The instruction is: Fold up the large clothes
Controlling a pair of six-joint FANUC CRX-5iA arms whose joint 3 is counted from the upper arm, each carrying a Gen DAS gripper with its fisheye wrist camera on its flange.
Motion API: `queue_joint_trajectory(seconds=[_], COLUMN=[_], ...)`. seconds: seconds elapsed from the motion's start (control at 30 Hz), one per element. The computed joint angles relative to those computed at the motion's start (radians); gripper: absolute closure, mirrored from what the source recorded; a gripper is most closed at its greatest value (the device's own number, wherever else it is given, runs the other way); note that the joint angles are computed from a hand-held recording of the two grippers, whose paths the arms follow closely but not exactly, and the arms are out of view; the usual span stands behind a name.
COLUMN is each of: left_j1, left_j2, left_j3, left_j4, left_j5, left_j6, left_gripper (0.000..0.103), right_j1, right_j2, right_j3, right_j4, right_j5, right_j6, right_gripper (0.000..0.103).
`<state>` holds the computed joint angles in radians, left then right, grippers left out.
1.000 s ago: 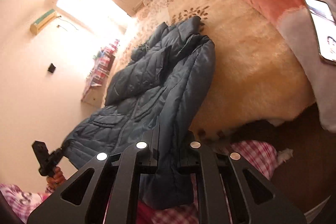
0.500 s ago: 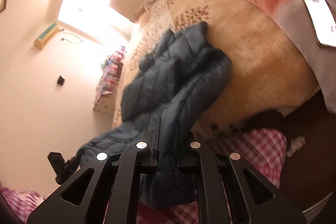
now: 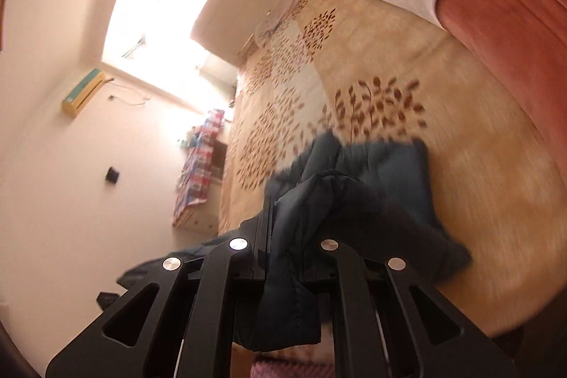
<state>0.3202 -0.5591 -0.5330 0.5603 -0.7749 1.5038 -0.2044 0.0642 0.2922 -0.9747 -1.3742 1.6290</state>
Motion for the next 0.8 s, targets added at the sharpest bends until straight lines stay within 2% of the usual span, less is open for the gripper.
queue_joint_trajectory(seconds=[0.17,0.2,0.37,0.53,0.73,0.8], left_j1=[-0.038,-0.049,-0.081,-0.089,-0.100,-0.095], left_j2=[0.290,0.358,0.565,0.667,0.734,0.739], left_j3=[0.161,0.211,0.351,0.395,0.441,0.438], left_j4=[-0.119,-0.174,-0.330,-0.387,-0.448,-0.424], left_j5=[0.121,0.130,0.134,0.142,0.105,0.102], left_j6=[0.145,0.187,0.341,0.403,0.486,0.486], left_gripper=[0.095,0.095,0.095,0.094,0.092,0.091], right_j1=[0.130,0.147,0.222,0.250,0.267,0.256], right_j2=[0.197,0.234,0.414,0.518,0.576,0.582], right_j3=[0.157,0.183,0.302,0.361,0.400,0.409], right_j4=[0.103,0.123,0.234,0.282,0.321,0.290], right_j5=[0.133,0.146,0.178,0.173,0.142,0.129], right_j6=[-0.131,-0.148,-0.254,-0.285,-0.321,-0.316], right_gripper=[0.092,0.092,0.092,0.092,0.088,0.075])
